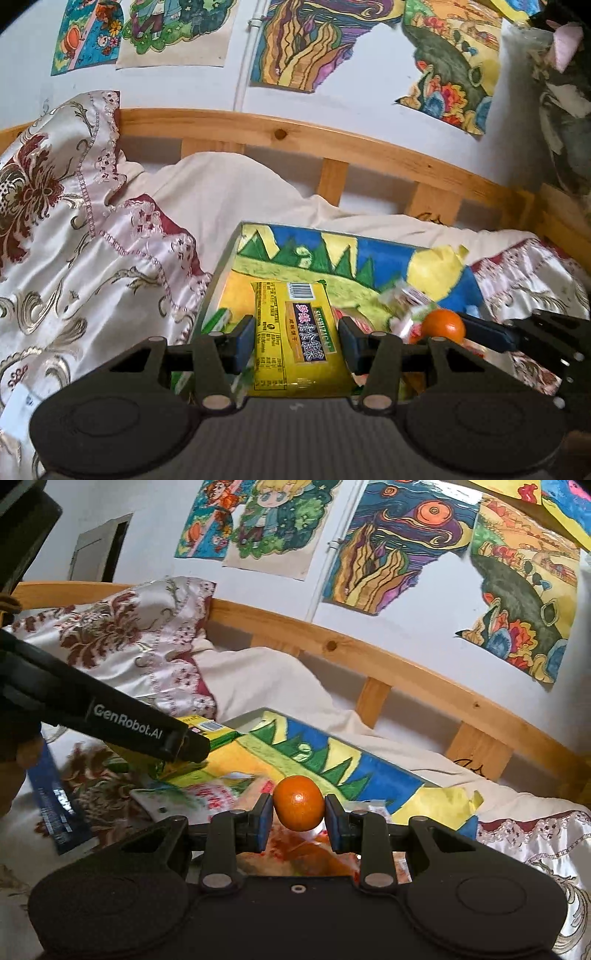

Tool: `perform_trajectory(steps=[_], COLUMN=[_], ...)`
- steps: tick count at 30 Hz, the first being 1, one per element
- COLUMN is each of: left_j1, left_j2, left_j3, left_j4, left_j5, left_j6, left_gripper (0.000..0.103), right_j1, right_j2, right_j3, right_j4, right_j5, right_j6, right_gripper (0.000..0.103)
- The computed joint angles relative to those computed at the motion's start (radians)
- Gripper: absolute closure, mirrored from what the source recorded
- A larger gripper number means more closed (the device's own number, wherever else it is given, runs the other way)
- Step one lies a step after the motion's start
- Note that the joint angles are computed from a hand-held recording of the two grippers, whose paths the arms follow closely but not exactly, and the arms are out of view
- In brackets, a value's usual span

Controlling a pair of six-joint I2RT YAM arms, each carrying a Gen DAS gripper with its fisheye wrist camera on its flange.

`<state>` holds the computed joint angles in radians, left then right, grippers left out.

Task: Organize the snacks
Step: 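Lift yellow snack pack and orange and carry both toward the tray, then lower yellow snack pack and orange into the tray and open both tools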

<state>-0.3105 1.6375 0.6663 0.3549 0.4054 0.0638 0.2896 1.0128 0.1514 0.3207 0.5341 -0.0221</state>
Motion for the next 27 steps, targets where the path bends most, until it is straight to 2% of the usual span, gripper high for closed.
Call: perform_trajectory(steps=[4,8,12,21,27], left_j1=[-0.008,-0.016,-0.026,-0.045,-0.037], left_j2=[0.076,0.145,0.193,0.252,0.278], left_j3=[0.004,0.049,0.089,0.139,0.202], left_j4=[0.112,0.121,0.113,0.095,0.003], left_j5=[-0.034,-0.053,-0.072,-0.102,-0.101], left_j6=[-0.009,-0.014,-0.009,0.029,0.031], left_gripper=[0.050,0.050,0.050,0.050,0.050], right_j1=[-0.045,-0.086,-0.124,-0.172,-0.164], right_j2=[0.110,0.252,0.370,0.466,0.488], right_j3=[-0.006,0.008,0.036,0.095,0.127], right_j4=[0.149,0.285,0.360,0.350,0.318], right_j5=[-0.028,-0.057,-0.082,-0.128,-0.129], right_j6=[-0.038,-0.057,-0.056,-0.010,-0.004], right_gripper=[0.071,0.071,0.071,0.071,0.070])
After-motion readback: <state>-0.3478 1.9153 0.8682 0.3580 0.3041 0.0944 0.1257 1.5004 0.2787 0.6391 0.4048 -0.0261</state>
